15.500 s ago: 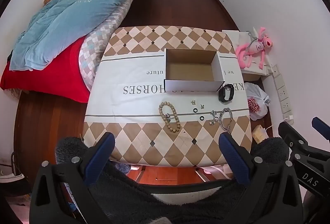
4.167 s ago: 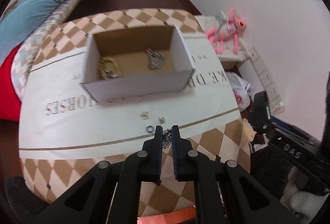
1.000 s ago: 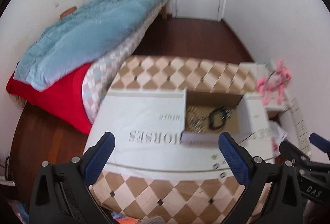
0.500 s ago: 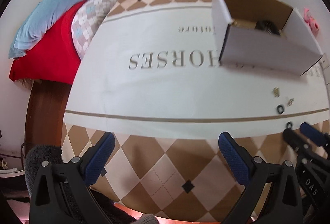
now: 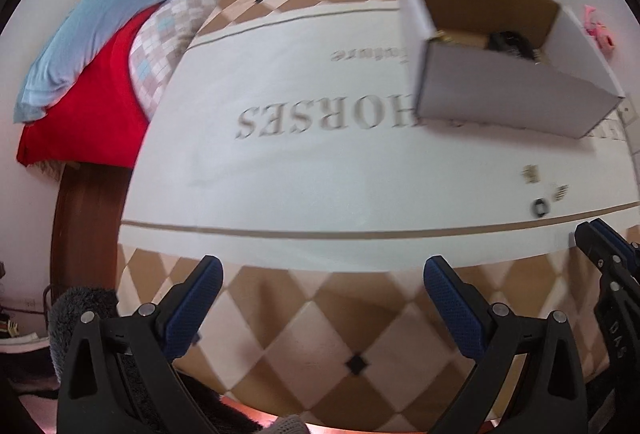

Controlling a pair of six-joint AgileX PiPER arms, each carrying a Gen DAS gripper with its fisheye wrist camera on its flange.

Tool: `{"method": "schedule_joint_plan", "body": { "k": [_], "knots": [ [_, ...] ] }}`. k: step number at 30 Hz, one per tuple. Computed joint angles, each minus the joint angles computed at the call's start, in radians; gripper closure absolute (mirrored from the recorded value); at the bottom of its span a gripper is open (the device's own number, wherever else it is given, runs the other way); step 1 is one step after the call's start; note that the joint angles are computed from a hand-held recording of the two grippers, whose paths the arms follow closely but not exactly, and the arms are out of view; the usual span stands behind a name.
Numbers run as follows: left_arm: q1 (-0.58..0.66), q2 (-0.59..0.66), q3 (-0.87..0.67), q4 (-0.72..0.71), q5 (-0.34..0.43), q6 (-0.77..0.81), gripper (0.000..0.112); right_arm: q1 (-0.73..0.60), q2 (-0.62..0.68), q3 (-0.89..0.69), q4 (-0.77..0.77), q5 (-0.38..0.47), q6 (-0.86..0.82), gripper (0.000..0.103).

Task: Organize jewelry
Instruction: 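Pinch a black ring with the right tool while the left tool pinches another black ring, then carry both rings over the white box and open both tools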

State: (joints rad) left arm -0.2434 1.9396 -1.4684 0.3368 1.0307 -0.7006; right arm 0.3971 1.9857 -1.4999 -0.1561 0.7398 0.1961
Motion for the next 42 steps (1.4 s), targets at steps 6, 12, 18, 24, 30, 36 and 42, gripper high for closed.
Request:
{"method": "schedule_joint_plan", "body": {
  "k": [6, 12, 18, 24, 30, 36, 42],
  "knots": [
    [-0.048, 0.083, -0.141, -0.125, -0.011, 0.076, 0.010, -0.119, -0.045, -0.012, 0.064, 0.026, -0.033, 0.090],
    [-0.104, 0.184, -0.272, -0.160, 0.003, 0.101, 0.018, -0.204, -0.023, -0.059, 0.084, 0.064, -0.046, 0.090],
    [-0.137, 0.246, -0.347, -0.141, 0.013, 0.128, 0.066, -0.244, -0.022, -0.063, 0.098, 0.063, -0.061, 0.090],
    [-0.136, 0.257, -0.370, -0.152, 0.005, 0.164, 0.091, -0.252, -0.020, -0.072, 0.110, 0.066, -0.060, 0.090],
    [-0.127, 0.237, -0.336, -0.161, -0.019, 0.186, 0.102, -0.251, -0.023, -0.075, 0.117, 0.069, -0.062, 0.090],
    [-0.119, 0.148, -0.270, -0.168, -0.038, 0.188, 0.102, -0.249, -0.046, -0.100, 0.174, 0.089, -0.094, 0.090],
    [-0.012, 0.073, -0.385, -0.270, 0.032, 0.276, 0.102, -0.247, 0.009, -0.321, 0.314, 0.210, -0.164, 0.090]
  ]
}}
